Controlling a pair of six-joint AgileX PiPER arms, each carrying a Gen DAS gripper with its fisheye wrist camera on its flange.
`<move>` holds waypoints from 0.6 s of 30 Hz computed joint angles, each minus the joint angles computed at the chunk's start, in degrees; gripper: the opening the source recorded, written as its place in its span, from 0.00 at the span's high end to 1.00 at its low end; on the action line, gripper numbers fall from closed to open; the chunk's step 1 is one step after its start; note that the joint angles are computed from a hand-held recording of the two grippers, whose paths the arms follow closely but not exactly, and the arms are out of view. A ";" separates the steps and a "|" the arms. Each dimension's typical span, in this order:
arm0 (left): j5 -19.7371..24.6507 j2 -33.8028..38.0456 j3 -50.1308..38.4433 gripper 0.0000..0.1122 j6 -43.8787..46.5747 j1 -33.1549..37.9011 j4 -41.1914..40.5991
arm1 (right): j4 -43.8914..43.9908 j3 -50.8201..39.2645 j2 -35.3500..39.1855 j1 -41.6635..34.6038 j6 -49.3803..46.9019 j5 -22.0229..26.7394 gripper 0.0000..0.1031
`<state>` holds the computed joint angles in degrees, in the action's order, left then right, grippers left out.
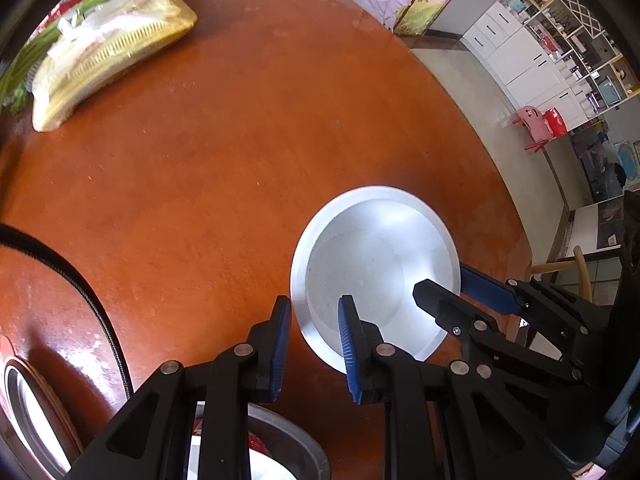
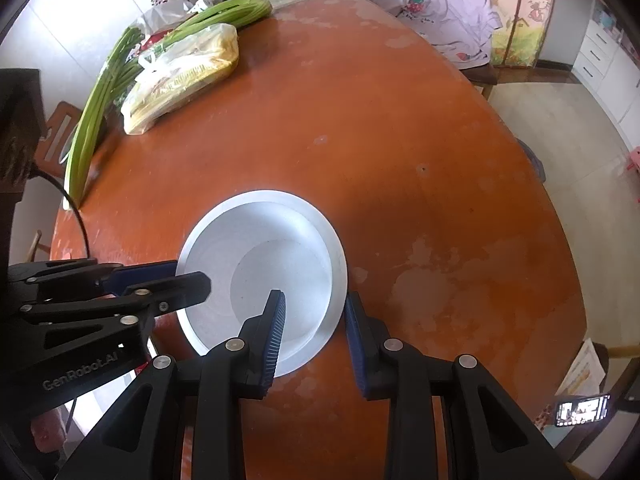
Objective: Organize plates and bowls
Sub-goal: 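Lift the small white bowl with the left tool and carry it over the steel bowl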
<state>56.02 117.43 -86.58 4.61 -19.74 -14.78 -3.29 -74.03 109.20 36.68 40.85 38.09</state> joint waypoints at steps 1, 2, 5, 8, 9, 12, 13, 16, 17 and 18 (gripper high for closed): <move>-0.02 0.46 -0.06 0.79 0.37 0.23 -0.07 | 0.17 -0.07 0.13 -0.06 -0.29 -0.01 0.69; 0.26 1.00 -0.46 0.79 0.48 0.21 -0.14 | 0.58 -0.06 0.28 -0.18 -0.67 -0.22 0.69; 0.85 2.37 -1.56 0.79 0.58 0.48 -1.08 | 1.54 -0.27 0.78 -0.37 -2.01 -0.53 0.69; 1.29 3.25 -2.26 0.79 1.08 1.20 -2.29 | 1.99 -0.30 0.98 -0.45 -2.83 -0.57 0.69; 1.10 3.24 -1.99 0.79 2.13 1.80 -2.83 | 1.97 -0.36 0.97 -0.48 -3.08 -0.40 0.69; 0.52 2.56 -1.37 0.79 2.70 1.70 -2.33 | 2.07 -0.01 0.62 -0.73 -3.01 -0.70 0.69; 0.47 2.28 -1.38 0.79 2.66 1.56 -2.07 | 1.83 -0.06 0.57 -0.71 -2.91 -0.58 0.69; -0.06 0.83 -0.41 0.79 2.04 1.08 -0.92 | 0.97 -0.19 0.12 -0.50 -2.26 -0.19 0.69; -0.35 0.09 0.26 0.79 2.00 0.97 -1.09 | 0.81 -0.25 -0.14 -0.41 -2.19 -0.08 0.69; -0.42 -0.67 0.87 0.79 1.98 1.00 -1.24 | 0.16 -0.45 -0.35 -0.19 -1.73 0.21 0.69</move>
<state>55.60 116.76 -85.72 6.59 -18.74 -16.02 -3.13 -74.47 108.85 36.49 39.12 38.29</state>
